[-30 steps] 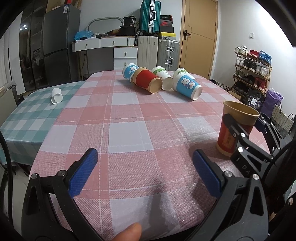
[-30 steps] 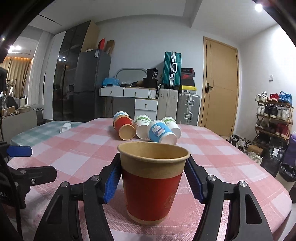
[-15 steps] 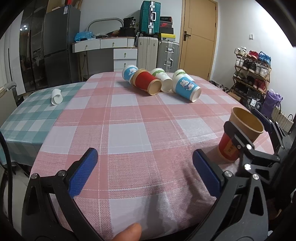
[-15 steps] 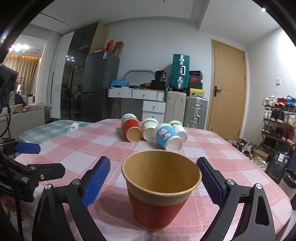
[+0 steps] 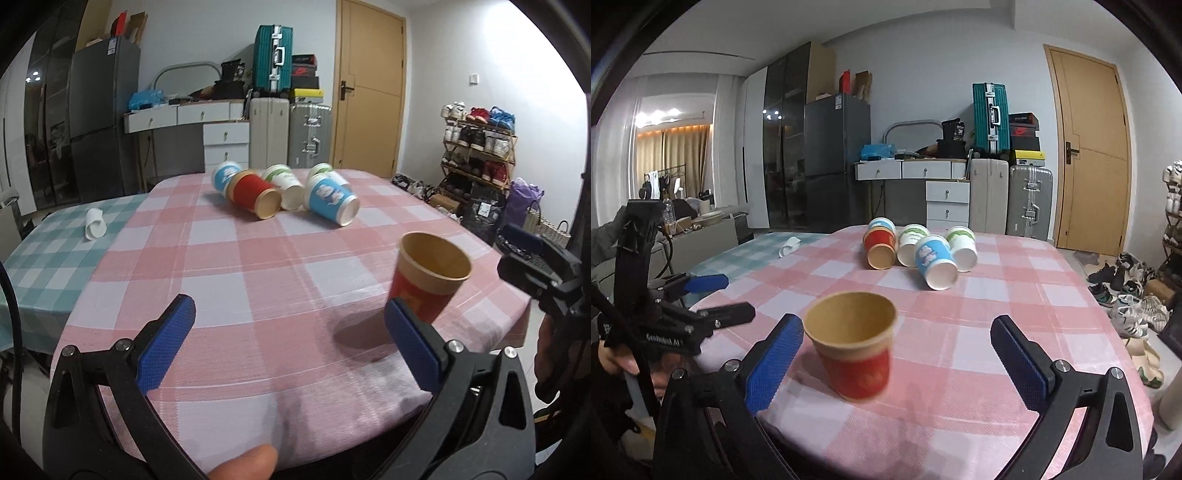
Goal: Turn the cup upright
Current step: 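Open the right tool and withdraw it from the standing cup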
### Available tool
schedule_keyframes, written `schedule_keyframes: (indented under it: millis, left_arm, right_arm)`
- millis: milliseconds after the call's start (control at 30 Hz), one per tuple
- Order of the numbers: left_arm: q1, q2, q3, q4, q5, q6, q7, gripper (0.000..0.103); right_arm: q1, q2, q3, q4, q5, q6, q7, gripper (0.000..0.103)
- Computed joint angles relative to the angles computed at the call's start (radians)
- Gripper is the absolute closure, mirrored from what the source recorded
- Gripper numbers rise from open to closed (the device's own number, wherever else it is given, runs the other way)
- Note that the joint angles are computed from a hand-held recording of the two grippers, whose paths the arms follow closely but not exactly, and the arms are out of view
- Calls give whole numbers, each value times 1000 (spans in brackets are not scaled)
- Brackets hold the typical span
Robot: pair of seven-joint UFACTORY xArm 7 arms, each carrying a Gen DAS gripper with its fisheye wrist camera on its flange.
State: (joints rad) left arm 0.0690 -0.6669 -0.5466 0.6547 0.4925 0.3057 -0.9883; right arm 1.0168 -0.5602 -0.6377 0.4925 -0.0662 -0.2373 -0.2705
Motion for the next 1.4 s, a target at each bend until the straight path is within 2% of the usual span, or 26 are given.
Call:
schedule_keyframes:
  millis: [300,700,1400]
  left_arm:
    - [5,-13,-29,-5,-1,-52,0,1]
    - [8,-23,-38,-12,-25,-67,22,1]
    - [25,-24,-47,-11,-38,-70,28,1]
  right_arm:
    - [28,-83,-55,-55,-26,-4,-67,0]
    - [40,-78,-54,-47,7,-14,-88,0]
    - [20,-77,-45,-55,-15,-24,-56,0]
